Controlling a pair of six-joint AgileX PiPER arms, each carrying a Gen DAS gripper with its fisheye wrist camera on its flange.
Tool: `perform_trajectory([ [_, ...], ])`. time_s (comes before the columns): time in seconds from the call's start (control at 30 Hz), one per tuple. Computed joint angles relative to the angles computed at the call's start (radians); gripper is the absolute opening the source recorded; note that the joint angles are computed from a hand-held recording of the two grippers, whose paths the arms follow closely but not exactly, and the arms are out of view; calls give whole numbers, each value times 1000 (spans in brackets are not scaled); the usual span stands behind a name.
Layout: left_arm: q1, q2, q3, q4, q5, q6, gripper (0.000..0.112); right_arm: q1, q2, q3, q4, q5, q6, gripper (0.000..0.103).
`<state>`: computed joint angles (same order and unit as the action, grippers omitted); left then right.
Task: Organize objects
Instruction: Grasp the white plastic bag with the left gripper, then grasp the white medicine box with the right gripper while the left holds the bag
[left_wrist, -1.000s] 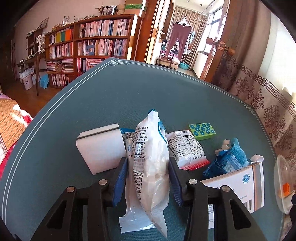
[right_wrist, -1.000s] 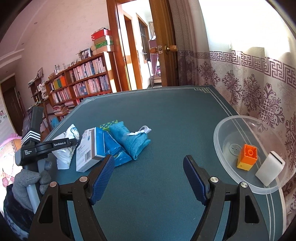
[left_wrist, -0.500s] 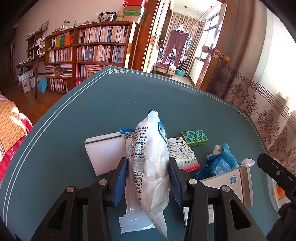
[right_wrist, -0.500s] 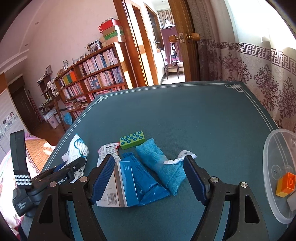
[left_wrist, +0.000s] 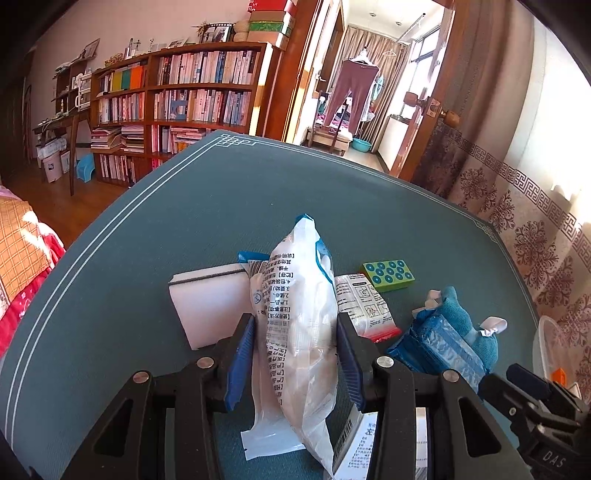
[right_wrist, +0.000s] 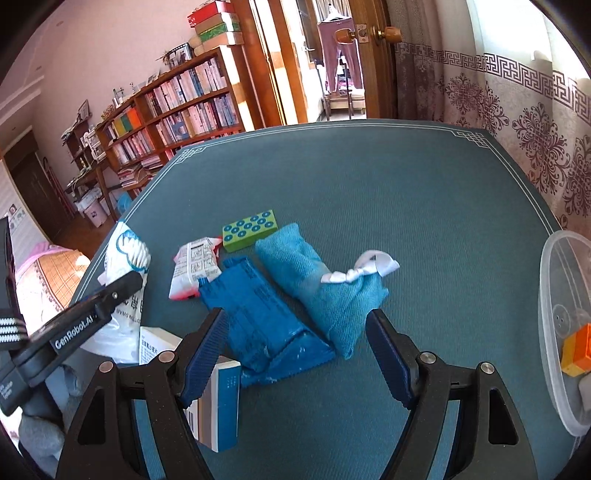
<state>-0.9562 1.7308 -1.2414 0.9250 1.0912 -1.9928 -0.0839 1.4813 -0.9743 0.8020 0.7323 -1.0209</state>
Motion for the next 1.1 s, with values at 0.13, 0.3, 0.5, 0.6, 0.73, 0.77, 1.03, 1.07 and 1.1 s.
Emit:
perform_trajectory([
  [0.13,-5,-6,9,5,2,-10,46,-49,-62,94,45,27,-124,78],
  [0.3,-7,-3,3,8,4,-12,46,-42,-132,183,67,-11,-205,78],
  [0.5,-8,-9,8,12,-1,-18,46,-117,-127,156,205,198,-365,78],
  [0.6,-11,-15,16,17,0,-28,46,-110,-87,138,201,310,-407,78],
  [0.73,-10,-11,13,15,0,-29,46,-63,-20,108,185,375,-437,78],
  [0.77,-10,-10,12,14,0,-27,46,-40,-8,103,180,354,-441,78],
  [1.03,-3,-8,10,10,-5,-27,46,79,80,58,135,196,-438,78],
  [1.07,-3,-9,12,10,-6,-28,46,75,88,52,129,209,-432,78],
  [1.1,-4,-11,14,10,-5,-29,46,68,95,48,124,228,-430,78],
])
